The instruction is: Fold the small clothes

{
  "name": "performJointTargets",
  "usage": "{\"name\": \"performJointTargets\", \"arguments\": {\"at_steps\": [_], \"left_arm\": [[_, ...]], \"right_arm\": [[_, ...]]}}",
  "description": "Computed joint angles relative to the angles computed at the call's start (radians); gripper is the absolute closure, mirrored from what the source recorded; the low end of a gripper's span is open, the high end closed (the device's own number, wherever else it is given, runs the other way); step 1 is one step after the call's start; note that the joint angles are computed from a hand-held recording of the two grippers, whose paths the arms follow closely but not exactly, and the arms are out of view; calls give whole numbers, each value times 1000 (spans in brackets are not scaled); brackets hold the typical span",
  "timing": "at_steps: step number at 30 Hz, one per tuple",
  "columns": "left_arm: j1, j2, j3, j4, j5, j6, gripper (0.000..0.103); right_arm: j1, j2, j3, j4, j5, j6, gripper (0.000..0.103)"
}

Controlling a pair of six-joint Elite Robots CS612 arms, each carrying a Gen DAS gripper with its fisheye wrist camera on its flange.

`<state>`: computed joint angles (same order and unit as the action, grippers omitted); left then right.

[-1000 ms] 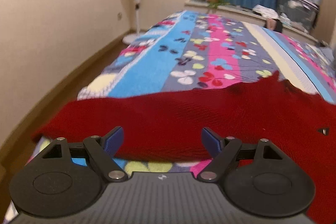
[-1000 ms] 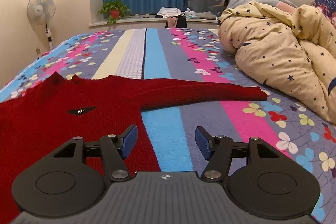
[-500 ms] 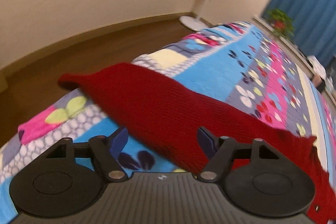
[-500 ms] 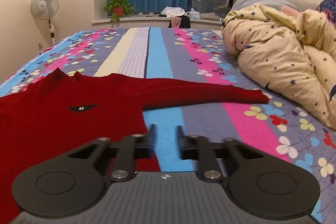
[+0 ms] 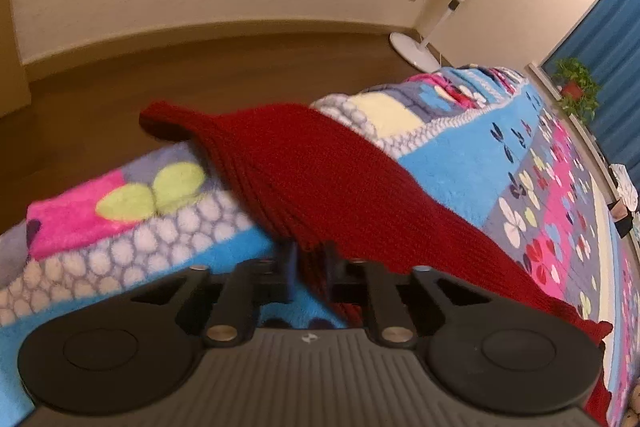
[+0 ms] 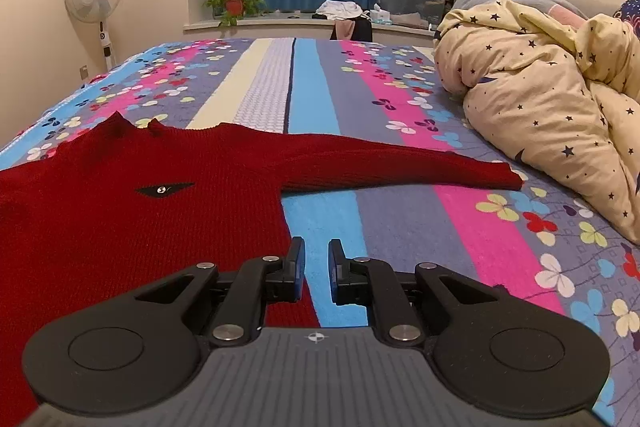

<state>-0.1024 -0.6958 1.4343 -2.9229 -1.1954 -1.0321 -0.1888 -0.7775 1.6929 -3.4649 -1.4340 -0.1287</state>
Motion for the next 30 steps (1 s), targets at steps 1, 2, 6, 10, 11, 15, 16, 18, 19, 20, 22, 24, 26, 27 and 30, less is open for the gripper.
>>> {"name": "performJointTargets", "arguments": {"at_steps": [1,2,6,10,11,15,16,18,19,20,22,24,26,27,30], "left_arm": [[-12,2,0,-24,52,41,95],[-24,2,-10,-27,99,110,96],[-98,37,-42,-306,259,526,98],[-179,73,-78,-580,22,944,103],[-190,73,-73,-566,-82,1040,102],[-216,68,-76,-428,-351,1258,92],[-216,66,-79,-408,-365,1234,82],[-201,63,-95,-341,-407,1146,75],[-197,62,-96,-337,-390,1122,75],[-192,67,-106,-335,-358,1086,75],[-180,71,-126,-318,-306,974,75],[-164,72,-147,-266,-243,825,75],[-150,75,-169,-199,-179,736,75],[-144,73,-180,-158,-151,697,75],[-130,66,-196,-40,-81,613,75]], "right_arm": [[0,0,-1,1,2,-2,91],[1,0,-1,1,4,-6,91],[4,3,-4,2,12,-25,91],[7,7,-11,16,8,-30,91],[7,8,-13,22,5,-30,91],[11,12,-21,39,-6,-24,91],[12,13,-22,42,-8,-24,91],[14,14,-22,48,-8,-32,91],[16,15,-22,48,-8,-38,91],[17,16,-23,50,-8,-42,91],[21,19,-24,53,-6,-39,91],[26,25,-27,57,16,-30,91],[33,32,-41,72,44,5,91],[38,38,-51,81,65,26,92],[60,62,-101,102,147,94,91]]}}
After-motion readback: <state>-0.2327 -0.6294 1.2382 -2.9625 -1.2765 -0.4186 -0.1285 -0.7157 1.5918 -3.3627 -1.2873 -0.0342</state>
